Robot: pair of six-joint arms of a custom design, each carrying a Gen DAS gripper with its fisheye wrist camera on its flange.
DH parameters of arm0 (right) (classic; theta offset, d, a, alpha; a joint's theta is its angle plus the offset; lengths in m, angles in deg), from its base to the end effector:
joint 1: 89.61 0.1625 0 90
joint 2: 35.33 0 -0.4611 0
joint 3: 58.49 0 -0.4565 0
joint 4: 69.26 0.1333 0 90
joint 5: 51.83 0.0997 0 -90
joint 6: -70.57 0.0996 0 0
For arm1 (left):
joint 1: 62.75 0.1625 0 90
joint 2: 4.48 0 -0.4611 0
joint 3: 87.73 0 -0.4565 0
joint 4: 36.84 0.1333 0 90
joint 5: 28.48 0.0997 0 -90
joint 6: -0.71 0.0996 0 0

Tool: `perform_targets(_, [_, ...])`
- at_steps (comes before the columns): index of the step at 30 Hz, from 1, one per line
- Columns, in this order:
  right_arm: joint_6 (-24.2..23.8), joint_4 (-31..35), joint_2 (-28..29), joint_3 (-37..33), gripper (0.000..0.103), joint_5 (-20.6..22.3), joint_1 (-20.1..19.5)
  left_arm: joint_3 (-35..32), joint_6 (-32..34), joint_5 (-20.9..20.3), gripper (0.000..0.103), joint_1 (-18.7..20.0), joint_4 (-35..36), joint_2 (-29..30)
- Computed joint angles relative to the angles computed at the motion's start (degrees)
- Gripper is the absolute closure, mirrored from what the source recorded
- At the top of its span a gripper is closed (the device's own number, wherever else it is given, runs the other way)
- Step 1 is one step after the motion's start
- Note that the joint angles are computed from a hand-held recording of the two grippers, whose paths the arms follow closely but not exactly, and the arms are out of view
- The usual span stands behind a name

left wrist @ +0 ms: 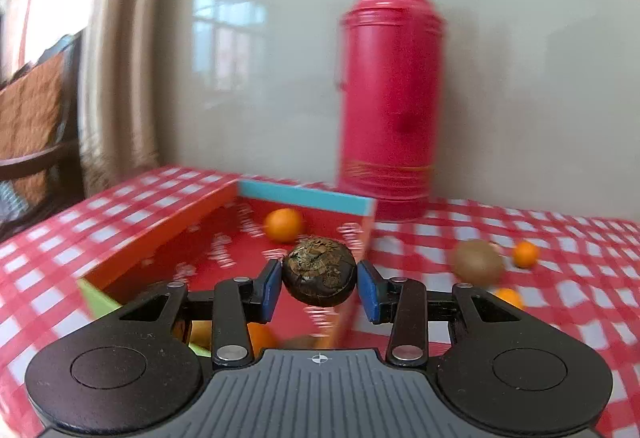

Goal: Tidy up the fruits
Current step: 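Carry the passion fruit with the left tool into the box and release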

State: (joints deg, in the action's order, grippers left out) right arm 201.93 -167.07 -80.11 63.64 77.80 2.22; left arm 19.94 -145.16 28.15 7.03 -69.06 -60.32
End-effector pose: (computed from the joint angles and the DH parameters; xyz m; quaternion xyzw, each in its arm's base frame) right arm 0.0868 -0.5315 -0.0247 -0.0231 -0.6040 0.6324 0.4844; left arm -0.0260 -0.6148 0.0633 0.2103 0.7720 -0.5196 0.2998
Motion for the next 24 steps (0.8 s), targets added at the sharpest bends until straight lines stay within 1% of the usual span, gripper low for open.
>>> perform_targets(3, [0.31, 1.45, 0.45, -0.98, 0.006, -0.02, 0.38, -0.78, -1.13, -2.15, 0.062, 0.77, 0.03, -0.43])
perform_targets(7, [0.17, 2.85, 1.39, -2.21, 0.006, -0.36, 0.91, -2.23, -3.72, -4.49, 0.062, 1.78, 2.21, -0.51])
perform_targets(13, [0.66, 4.71, 2.16, -3.52, 0.006, -0.67, 1.54, -3.21, -3.58, -7.07, 0.062, 2.63, 2.59, -0.50])
perform_targets(17, [1.02, 5.82, 2.68, -4.29, 0.006, -1.01, 2.00, -3.14, -2.49, -7.02, 0.062, 2.82, 2.60, -0.76])
perform_targets(24, [-0.19, 6.21, 3.47, -5.03, 0.006, -1.64, 2.86, -3.21, -2.84, -6.46, 0.062, 3.09, 3.25, -1.06])
